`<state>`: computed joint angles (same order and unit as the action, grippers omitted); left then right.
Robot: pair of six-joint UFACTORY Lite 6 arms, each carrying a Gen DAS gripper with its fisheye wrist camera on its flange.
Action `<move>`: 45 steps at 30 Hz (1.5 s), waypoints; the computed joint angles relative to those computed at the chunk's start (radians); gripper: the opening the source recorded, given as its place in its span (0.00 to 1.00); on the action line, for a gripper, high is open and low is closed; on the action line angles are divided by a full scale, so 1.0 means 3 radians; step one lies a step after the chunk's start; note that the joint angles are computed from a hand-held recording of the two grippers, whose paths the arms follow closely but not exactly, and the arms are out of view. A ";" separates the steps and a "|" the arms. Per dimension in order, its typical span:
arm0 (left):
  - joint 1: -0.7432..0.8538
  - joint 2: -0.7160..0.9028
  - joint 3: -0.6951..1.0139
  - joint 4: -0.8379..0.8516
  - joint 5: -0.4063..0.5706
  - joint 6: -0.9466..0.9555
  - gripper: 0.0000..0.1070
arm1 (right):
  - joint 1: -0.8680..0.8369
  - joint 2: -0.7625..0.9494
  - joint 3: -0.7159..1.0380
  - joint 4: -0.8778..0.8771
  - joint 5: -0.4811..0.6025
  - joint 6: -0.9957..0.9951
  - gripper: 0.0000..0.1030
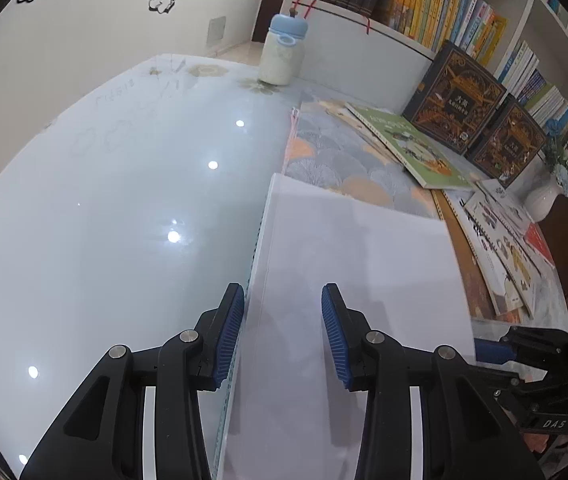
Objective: Organize books
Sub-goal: 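Open both grippers off the white book and swing back to the pile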
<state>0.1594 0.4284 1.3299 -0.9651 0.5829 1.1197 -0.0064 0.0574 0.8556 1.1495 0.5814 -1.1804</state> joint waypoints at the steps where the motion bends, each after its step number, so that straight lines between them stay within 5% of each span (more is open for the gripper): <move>1: -0.0001 -0.0060 -0.0045 -0.0013 -0.0043 0.0013 0.36 | 0.0012 -0.0026 -0.0002 -0.0080 -0.0037 0.0101 0.32; 5: -0.0004 -0.0228 -0.0139 0.0020 -0.0159 -0.0071 0.36 | -0.0042 -0.0225 -0.0060 -0.0085 0.0079 0.0082 0.43; 9: -0.0008 -0.0333 -0.0162 0.0012 -0.0054 -0.0122 0.36 | -0.0083 -0.0534 -0.0189 -0.0149 0.0046 0.0059 0.65; 25: -0.1079 -0.0672 -0.0234 0.0140 -0.0129 -0.0791 0.37 | -0.2279 -0.0865 -0.0401 -0.0340 0.1336 -0.0571 0.65; 36: -0.1824 0.0634 0.2152 0.1047 0.0394 -0.2673 0.37 | -0.2951 0.0464 0.1749 -0.0376 0.1844 -0.0340 0.65; 45: -0.2405 0.1422 0.2568 0.1028 0.0490 -0.2917 0.37 | -0.3186 0.2142 0.3337 -0.0933 0.1906 0.0252 0.62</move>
<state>-0.5622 0.8551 2.1003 -0.6565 0.7300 0.2447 -0.9622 0.7000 1.8569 0.8696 1.1531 -1.1049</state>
